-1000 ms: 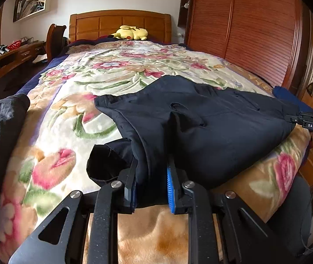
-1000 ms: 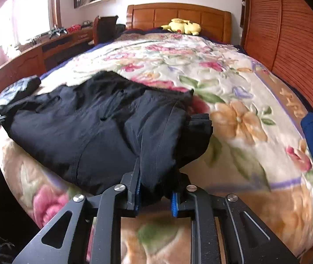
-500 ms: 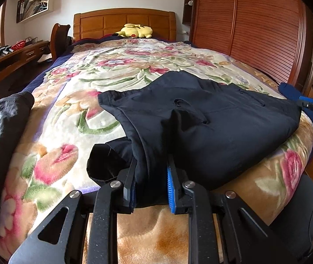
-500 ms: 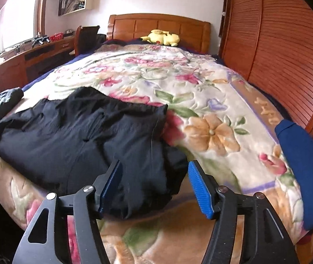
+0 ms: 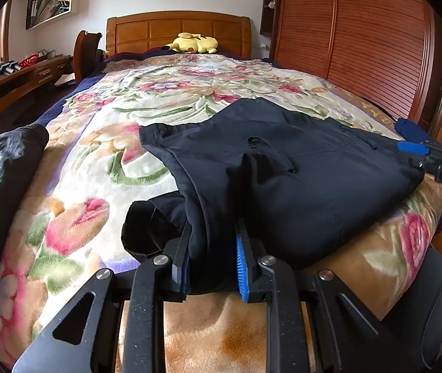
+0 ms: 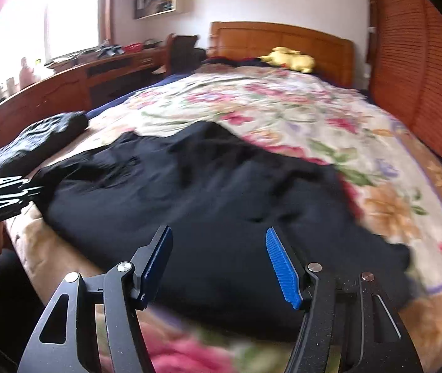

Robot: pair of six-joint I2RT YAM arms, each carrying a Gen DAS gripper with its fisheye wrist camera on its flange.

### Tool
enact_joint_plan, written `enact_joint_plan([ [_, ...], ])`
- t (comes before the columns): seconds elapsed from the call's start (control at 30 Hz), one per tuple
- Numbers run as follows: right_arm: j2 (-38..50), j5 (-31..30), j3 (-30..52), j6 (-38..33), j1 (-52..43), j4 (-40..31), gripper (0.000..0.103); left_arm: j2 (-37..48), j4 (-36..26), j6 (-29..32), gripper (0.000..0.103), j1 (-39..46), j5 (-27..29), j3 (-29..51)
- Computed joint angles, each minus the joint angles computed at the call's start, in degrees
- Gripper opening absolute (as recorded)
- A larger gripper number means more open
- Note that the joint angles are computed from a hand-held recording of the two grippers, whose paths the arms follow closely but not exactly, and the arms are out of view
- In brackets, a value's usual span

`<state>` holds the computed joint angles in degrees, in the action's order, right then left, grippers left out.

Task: Fold large clothes

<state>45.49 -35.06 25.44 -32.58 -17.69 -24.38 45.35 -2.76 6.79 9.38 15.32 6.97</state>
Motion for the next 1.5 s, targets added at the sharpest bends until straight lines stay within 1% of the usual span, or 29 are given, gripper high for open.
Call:
enact_joint_plan([
  [0.07, -0.05, 2.95, -0.55, 2.52, 4.86, 2.32, 0.064, 0.11, 0.25, -0.34, 0.023, -0.6, -0.71, -0.06],
  [0.13, 2.95, 5.16, 1.02, 4.39, 9.01, 5.27, 0.064, 0.34, 0.65, -0.59, 0.023, -1.08, -1.28, -0.19],
  [0.2, 8.86, 6.56, 5.02, 6.19, 12.08, 7.11, 0.065, 0.65, 1.21, -0.96, 0.023, -1.44, -1.62, -0.31],
  [0.27, 16.63, 7.67, 10.58, 7.3, 14.51, 7.95, 0.064, 0.45, 1.45, -1.15, 0.023, -1.33, -1.5, -0.52],
  [0.33, 24.14, 10.88, 15.98, 8.48, 17.2, 10.15, 0.064, 0.38, 2.09, -1.43, 0.023, -1.11, -1.26, -0.91],
  [0.37, 28.36, 12.06, 19.35, 8.94, 18.14, 10.16, 0.064, 0.21, 2.54, -1.69, 0.023, -0.96, -1.08, -1.22],
  [0.47, 39.8, 13.45, 30.19, 10.8, 21.4, 5.74, 0.064, -0.46, 3.5, -1.92, 0.024, -0.1, -0.18, -2.03],
  [0.53, 45.94, 15.53, 35.72, 11.8, 23.58, 4.21, 0.064, -0.74, 3.86, -1.75, 0.024, 0.54, 0.6, -2.29],
  [0.63, 53.07, 18.62, 43.94, 13.12, 25.68, 1.93, 0.064, -0.6, 3.84, -1.26, 0.024, 2.03, 2.49, -2.07],
  [0.7, 57.28, 18.61, 49.16, 14.6, 26.11, 0.06, 0.064, -0.64, 4.05, -1.19, 0.025, 3.22, 4.12, -1.96],
  [0.77, 62.29, 19.73, 55.14, 16.61, 27.76, -2.13, 0.064, -0.27, 3.98, -0.81, 0.028, 4.83, 5.93, -1.46],
  [0.83, 66.5, 21.65, 59.91, 17.3, 29.21, -3.82, 0.064, 0.32, 3.68, 0.0, 0.034, 6.22, 7.12, -0.79],
  [0.87, 68.58, 22.81, 62.1, 17.51, 29.96, -4.65, 0.062, 0.74, 3.47, 0.52, 0.036, 7.22, 7.94, -0.36],
  [0.9, 70.95, 23.49, 64.93, 17.21, 30.41, -6.17, 0.055, 0.98, 3.28, 0.84, 0.04, 8.02, 8.61, -0.14],
  [0.93, 71.94, 23.85, 66.51, 16.85, 30.65, -7.18, 0.051, 1.35, 3.1, 1.19, 0.042, 8.95, 9.56, 0.1],
  [0.97, 73.07, 23.98, 68.12, 16.66, 30.91, -7.57, 0.038, 1.87, 2.88, 1.78, 0.042, 10.12, 10.86, 0.37],
  [1.0, 73.63, 24.37, 68.88, 16.38, 31.17, -7.49, 0.023, 1.91, 2.75, 2.0, 0.042, 10.58, 11.35, 0.39],
  [1.03, 73.93, 24.44, 69.3, 16.03, 31.42, -7.1, 0.016, 1.64, 2.61, 2.19, 0.042, 10.96, 11.62, 0.32],
  [1.07, 74.12, 24.8, 69.5, 15.66, 31.7, -6.52, 0.011, 0.92, 2.31, 2.38, 0.042, 11.28, 11.71, 0.17],
  [1.17, 74.02, 27.98, 68.62, 16.05, 32.92, -2.78, 0.009, -1.18, 1.29, 2.27, 0.042, 12.97, 13.01, 0.02],
  [1.27, 74.28, 29.95, 68.11, 18.7, 33.75, 0.34, 0.009, -1.15, 0.69, 2.53, 0.042, 15.24, 14.92, 0.48],
  [1.33, 74.03, 30.79, 67.43, 19.99, 34.08, 1.38, 0.012, -0.8, 0.6, 3.0, 0.042, 15.63, 15.01, 0.82],
  [1.37, 74.12, 30.49, 67.61, 20.42, 33.9, 1.32, 0.018, -0.63, 0.74, 3.14, 0.042, 15.53, 14.62, 1.0],
  [1.4, 73.88, 30.6, 67.5, 21.04, 33.62, 1.4, 0.03, -0.67, 0.79, 3.21, 0.042, 15.46, 14.32, 1.13],
  [1.47, 72.05, 28.88, 66.46, 21.57, 31.94, 1.49, 0.044, -0.83, 0.71, 3.26, 0.042, 15.36, 13.86, 1.5],
  [1.5, 70.55, 27.81, 65.48, 21.07, 30.94, 1.77, 0.046, -0.81, 0.71, 3.2, 0.042, 15.47, 13.9, 1.64],
])
